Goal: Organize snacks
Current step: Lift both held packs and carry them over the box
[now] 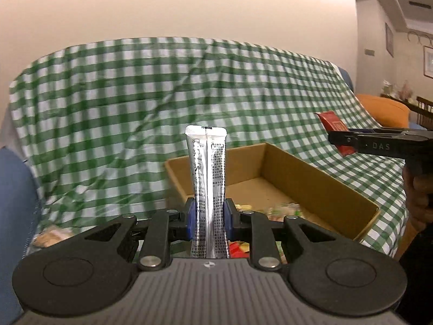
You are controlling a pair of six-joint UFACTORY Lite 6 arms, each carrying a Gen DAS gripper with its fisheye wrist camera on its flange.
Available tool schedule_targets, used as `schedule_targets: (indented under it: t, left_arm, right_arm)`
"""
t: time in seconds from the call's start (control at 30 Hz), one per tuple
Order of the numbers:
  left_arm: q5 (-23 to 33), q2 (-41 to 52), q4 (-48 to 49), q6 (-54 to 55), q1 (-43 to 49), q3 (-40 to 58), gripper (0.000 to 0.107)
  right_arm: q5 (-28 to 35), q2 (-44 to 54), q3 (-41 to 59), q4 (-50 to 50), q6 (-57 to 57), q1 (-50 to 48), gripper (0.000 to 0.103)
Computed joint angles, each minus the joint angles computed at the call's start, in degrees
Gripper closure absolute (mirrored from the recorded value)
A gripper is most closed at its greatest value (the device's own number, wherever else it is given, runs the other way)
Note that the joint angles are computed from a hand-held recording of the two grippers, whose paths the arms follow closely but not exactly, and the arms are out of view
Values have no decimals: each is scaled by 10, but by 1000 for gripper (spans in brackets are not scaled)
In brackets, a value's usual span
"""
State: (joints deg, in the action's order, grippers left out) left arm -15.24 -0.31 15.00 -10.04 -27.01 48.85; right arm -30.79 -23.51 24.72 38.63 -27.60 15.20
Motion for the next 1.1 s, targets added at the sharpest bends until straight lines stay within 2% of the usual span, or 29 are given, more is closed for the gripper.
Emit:
schedule_targets:
  t: [0.23,0.33,0.43,0.5,0.6,0.83,1.1]
  left_arm:
    - [10,93,-125,100,-55,123,83]
    - [9,130,-124,88,-66,177,83]
    - [-17,155,-140,103,-73,193,83]
    - [-34,164,-124,87,-73,179,83]
    - [-6,198,-145,110,-76,206,83]
    - [-6,231,-53,3,-71,243,83]
    - [-1,247,-64,-7,-77,265,83]
  right_arm:
    - [-28,15,5,40,-8,14,58]
    - [-48,28,11,68,-25,31,58]
    - [-57,39,16,84,-37,38,58]
    - [-61,46,20,95,-46,41,58]
    - [-68,62,28,106,-60,43,58]
    - [-84,102,55,135,-68,45,58]
    - [-97,138,81,156,-81,54,58]
